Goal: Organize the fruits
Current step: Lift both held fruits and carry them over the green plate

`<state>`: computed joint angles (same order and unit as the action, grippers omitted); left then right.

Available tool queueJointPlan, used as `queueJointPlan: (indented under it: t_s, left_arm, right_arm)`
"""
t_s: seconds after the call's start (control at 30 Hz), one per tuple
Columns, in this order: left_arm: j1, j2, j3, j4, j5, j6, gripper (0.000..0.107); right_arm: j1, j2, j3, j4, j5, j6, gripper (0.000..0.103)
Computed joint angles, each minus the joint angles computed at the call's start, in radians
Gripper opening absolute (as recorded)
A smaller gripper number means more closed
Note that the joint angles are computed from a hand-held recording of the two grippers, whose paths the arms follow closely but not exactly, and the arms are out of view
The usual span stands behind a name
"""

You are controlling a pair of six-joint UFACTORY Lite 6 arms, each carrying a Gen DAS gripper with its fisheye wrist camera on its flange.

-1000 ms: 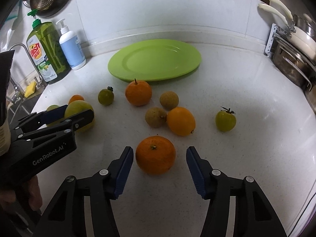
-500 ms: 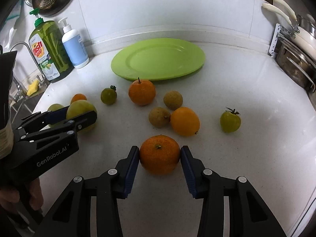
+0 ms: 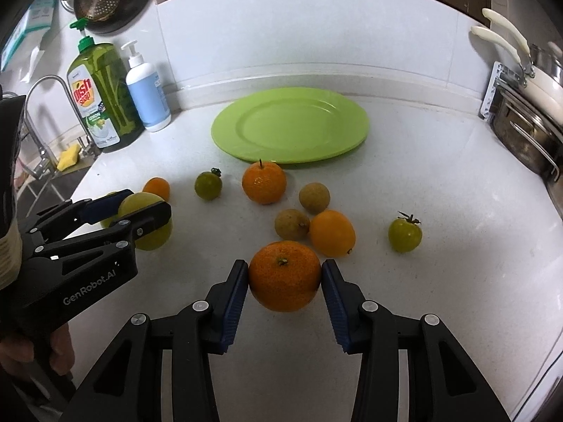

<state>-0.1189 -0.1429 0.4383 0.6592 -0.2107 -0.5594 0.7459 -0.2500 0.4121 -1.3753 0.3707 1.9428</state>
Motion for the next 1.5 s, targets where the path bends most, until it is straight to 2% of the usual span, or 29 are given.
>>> queueJointPlan:
  t_s: [0.3,0.4,0.47,0.6,0.73,0.83,0.9,1.1,1.2,1.3,1.33,1.5]
  left_arm:
    - [-0.006,-0.075,0.015,0.283,0.028,-0.287,0.048]
    - [-0.01,-0.071,0.051,0.321,0.029,-0.321,0.048]
    - [-0.014,-0.05,0.092,0.372,0.028,-0.375,0.048]
    - [-0.034,0.018,0.185,0.366,0.035,-0.368,0.048]
    - [-0.036,0.114,0.313,0.604,0.03,-0.601,0.048]
    - [-0.039,0.205,0.43,0.708,0.035,-0.704,0.048]
    - [-0.042,0.266,0.506,0.808,0.041,-0.814,0.048]
    - [-0.049,0.527,0.845,1.428,0.034,-1.442,0.048]
    - [-0.052,0.671,1.036,1.738,-0.014,-1.756,0.048]
    - [-0.058,0.797,1.207,1.923,-0.07,-1.943,0.048]
    - [-0.061,0.841,1.268,1.972,-0.093,-1.994,0.048]
    - [-0.073,1.06,1.588,2.157,-0.217,-2.187,0.048]
  right_arm:
    - [-0.005,-0.085,-0.012,0.057,0.012,-0.093,0.044]
    - [-0.043,-0.096,0.02,0.072,0.003,-0.159,0.044]
    - [-0.087,-0.087,0.054,0.08,-0.018,-0.212,0.044]
    - [-0.181,-0.039,0.134,0.067,-0.07,-0.276,0.044]
    - [-0.279,0.057,0.241,0.071,-0.133,-0.358,0.044]
    - [-0.342,0.151,0.333,0.085,-0.173,-0.423,0.044]
    - [-0.389,0.235,0.42,0.215,-0.21,-0.589,0.044]
    - [-0.48,0.461,0.663,0.762,-0.236,-1.206,0.044]
    - [-0.517,0.582,0.797,1.049,-0.21,-1.52,0.044]
    - [-0.555,0.7,0.937,1.359,-0.16,-1.834,0.044]
    - [-0.567,0.744,0.991,1.421,-0.138,-1.903,0.044]
    - [-0.601,0.931,1.224,1.521,-0.041,-2.0,0.044]
